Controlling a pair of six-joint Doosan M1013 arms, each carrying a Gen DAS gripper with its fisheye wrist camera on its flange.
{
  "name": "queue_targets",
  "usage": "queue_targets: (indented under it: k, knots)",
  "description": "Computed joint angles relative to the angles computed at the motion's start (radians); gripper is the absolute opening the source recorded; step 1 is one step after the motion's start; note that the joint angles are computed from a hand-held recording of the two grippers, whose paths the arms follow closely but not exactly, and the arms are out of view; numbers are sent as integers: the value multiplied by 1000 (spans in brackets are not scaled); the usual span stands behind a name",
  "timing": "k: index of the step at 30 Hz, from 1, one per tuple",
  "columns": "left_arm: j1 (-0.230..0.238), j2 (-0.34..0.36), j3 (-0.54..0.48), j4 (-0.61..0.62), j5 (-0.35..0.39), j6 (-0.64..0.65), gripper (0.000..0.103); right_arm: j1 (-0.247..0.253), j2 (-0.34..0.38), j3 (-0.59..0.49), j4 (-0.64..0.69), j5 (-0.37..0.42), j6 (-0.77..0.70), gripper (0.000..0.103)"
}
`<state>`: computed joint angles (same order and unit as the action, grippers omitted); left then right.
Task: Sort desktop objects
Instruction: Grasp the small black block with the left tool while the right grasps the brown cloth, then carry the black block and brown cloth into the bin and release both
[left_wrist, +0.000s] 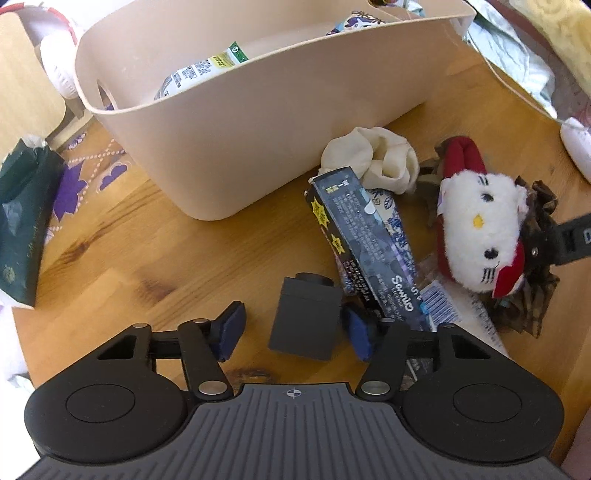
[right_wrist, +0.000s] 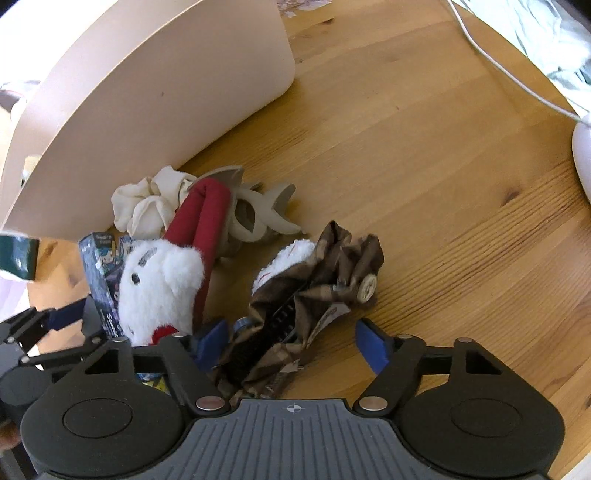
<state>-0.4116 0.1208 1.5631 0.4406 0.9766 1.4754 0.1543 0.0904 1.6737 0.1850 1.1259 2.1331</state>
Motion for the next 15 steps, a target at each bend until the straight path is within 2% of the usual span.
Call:
queue_targets:
  k: [2, 5, 7, 15]
  knots:
    - [-1, -4, 5, 3, -8, -15, 50, 5, 0, -6, -18, 8, -6, 47]
    - [-4, -9, 12, 8, -15, -33, 39, 0, -7, -4, -13, 7, -23, 39]
    - [-6, -12, 15, 8, -16, -38, 32, -6, -11, -2, 2, 5, -34, 36]
    - [-14, -30, 35, 21, -21, -87, 32, -9, -26, -4, 27, 13, -43, 34]
